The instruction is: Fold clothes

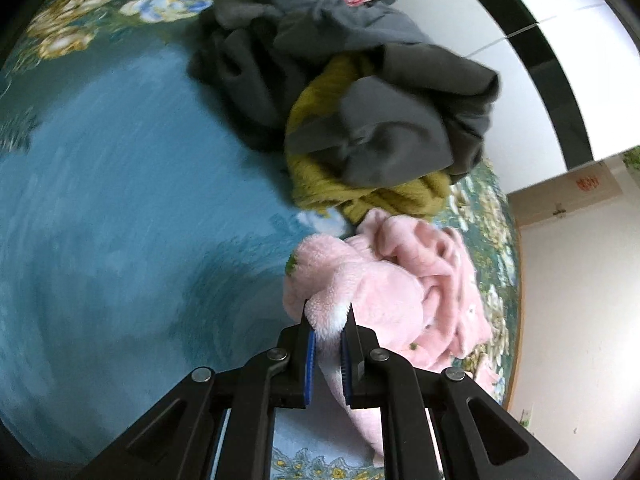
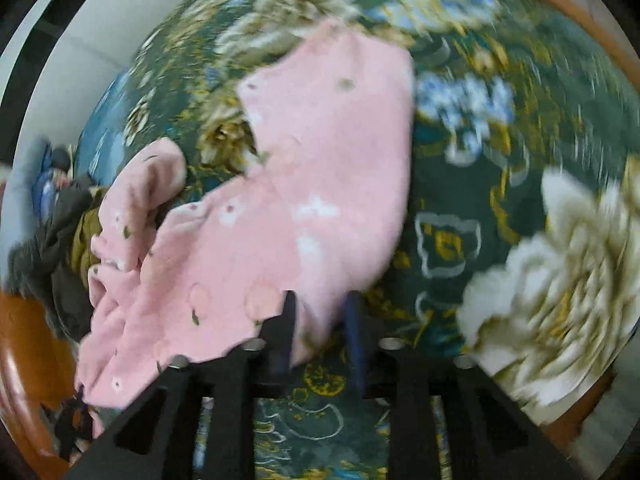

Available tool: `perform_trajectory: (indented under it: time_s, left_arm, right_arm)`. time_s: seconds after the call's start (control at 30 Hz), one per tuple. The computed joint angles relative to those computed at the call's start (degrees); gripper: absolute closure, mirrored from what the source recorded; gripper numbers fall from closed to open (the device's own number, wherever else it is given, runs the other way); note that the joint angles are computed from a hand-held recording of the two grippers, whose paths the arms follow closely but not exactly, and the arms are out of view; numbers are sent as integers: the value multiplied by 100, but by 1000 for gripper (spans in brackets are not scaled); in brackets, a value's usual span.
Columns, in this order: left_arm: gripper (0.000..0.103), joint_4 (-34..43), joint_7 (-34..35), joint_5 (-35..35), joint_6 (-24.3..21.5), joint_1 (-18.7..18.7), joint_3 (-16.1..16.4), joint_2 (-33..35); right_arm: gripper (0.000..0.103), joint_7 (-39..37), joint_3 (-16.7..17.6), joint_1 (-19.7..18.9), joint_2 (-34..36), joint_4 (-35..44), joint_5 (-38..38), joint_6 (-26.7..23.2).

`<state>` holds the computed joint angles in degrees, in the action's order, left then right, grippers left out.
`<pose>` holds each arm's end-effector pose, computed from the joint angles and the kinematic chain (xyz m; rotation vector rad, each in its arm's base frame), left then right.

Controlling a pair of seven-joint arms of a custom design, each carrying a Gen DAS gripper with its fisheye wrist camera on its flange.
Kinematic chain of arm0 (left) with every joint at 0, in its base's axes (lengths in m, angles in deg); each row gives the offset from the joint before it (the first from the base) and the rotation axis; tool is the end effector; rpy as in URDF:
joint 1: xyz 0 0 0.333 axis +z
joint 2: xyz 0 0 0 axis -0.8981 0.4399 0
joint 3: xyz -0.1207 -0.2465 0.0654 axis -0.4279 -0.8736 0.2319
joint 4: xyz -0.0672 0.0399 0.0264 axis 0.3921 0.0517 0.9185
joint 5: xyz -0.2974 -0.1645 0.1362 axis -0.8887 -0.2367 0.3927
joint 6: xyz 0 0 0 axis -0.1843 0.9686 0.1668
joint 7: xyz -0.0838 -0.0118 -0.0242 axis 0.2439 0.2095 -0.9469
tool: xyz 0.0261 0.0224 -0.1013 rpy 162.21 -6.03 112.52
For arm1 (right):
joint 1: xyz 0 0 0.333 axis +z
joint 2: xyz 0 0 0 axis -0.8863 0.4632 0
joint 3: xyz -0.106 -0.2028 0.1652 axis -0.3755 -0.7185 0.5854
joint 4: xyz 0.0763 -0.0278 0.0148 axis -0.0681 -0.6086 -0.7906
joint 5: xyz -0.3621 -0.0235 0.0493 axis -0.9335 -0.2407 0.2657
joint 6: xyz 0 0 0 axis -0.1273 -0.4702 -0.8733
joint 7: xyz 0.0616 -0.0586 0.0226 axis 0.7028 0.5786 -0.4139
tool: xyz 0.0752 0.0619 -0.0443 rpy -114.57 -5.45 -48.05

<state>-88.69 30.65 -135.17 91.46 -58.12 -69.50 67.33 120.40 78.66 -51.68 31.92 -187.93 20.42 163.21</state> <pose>0.4793 0.0618 0.3961 2.4111 -1.4758 0.9996 0.4311 0.0946 0.4568 -1.2751 2.4638 0.0282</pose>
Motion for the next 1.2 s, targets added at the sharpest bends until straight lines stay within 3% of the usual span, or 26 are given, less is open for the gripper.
perform_trajectory:
  time_s: [0.17,0.33,0.43,0.5,0.7,0.83,0.9,0.97,1.1,1.2]
  left_arm:
    - [94,-242,-460,240,422,17,-78,-80]
    - [95,-793,-589,-214,1667,-166,-1,-642]
    - [95,-1082,-1025,-515,2306,-234,169,-846]
    - [95,-1110,-1378,-349,2290,-226,242,-796]
    - [95,-1045,-2160,1100,2487,-205,-25,-580]
    - [95,-983,-2317,1129,2421,-351,188,-470]
    - [95,-965,-2195,786,2399,-469,328,-429]
    - [95,-952,-2107,601,2382,-492,352,-406]
    - [95,-964,-1970,534,2384,-472,313,-444]
    - [95,-953,-1671,210,2376,-556,396,-473]
  right_arm:
    - [55,-511,-32,-77,493,462,-358,265]
    - [55,-930,-56,-75,1968,1715,-478,414]
    - [55,-929,-51,-60,2853,2630,-941,118]
    - [55,-917,-73,-34,3232,3034,-1076,-54]
    - [55,-869,-112,75,4136,4042,-1129,-432]
    - [55,-547,-205,153,4444,4400,-1260,-791]
    - [59,-450,-228,169,4441,4421,-1320,-860]
    - [95,-311,-292,237,4485,4571,-1548,-1165]
    - [98,-88,-261,51,4192,4282,-1215,-968]
    - [98,-175,-189,-113,3593,3758,-832,-210]
